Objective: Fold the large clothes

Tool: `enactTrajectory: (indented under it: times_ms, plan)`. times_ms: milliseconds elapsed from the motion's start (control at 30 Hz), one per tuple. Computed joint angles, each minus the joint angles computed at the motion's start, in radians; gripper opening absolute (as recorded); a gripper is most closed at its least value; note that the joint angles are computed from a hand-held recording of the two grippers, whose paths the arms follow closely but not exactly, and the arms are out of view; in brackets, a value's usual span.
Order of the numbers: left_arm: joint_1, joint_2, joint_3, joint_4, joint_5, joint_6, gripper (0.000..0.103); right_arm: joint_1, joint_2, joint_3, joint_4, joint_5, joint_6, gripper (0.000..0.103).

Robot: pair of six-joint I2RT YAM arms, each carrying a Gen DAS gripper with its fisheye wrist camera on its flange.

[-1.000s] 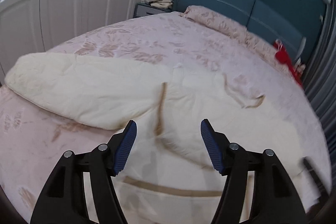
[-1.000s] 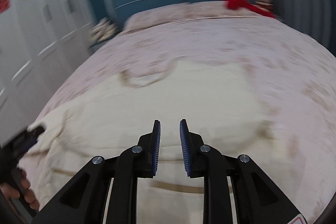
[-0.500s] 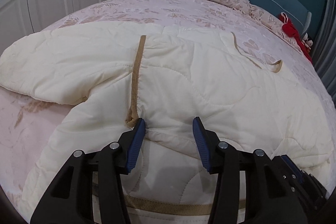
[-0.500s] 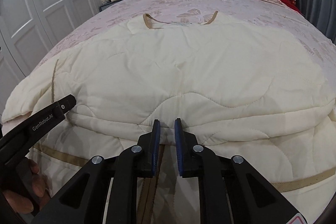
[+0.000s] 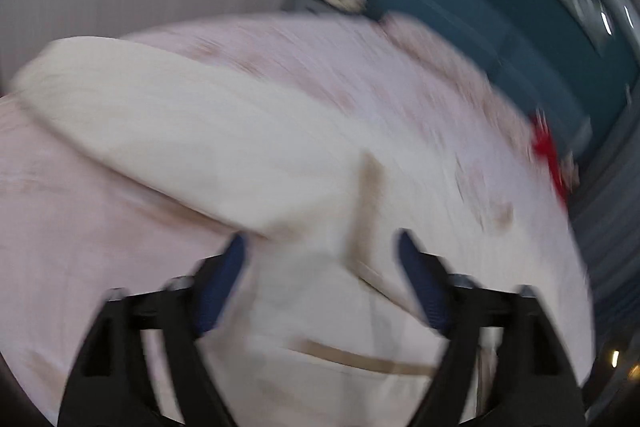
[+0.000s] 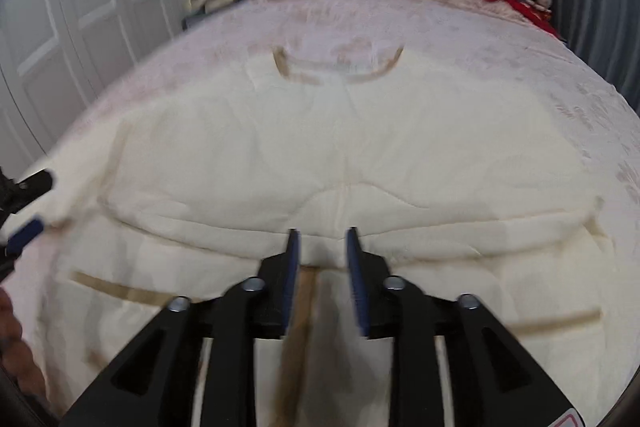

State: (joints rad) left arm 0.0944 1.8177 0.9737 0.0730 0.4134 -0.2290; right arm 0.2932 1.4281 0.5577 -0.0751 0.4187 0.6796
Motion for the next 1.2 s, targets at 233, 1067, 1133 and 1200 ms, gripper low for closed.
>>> enactTrajectory:
  times_ms: [233, 1067, 1133, 1200]
  plan:
    - [0.371, 0.338, 0.473, -0.229, 0.03, -0.031, 0.09, 0.303, -0.055, 0.036, -0.169, 0.192, 0.221, 0.053]
    - [0.226, 0.052, 0.471, -0.208, 0.198, 0.006, 0.006, 0.682, -0.072, 0.073, -0.498, 0.321, 0.582, 0.055]
    - [0.113, -0.072, 0.4, -0.202, 0.21, 0.023, 0.006, 0.691, -0.109, 0.054, -0.522, 0.331, 0.601, 0.056]
    - [-0.008, -0.147, 0.355, -0.213, 0.211, 0.041, 0.006, 0.699, -0.16, 0.024, -0.55, 0.34, 0.629, 0.058]
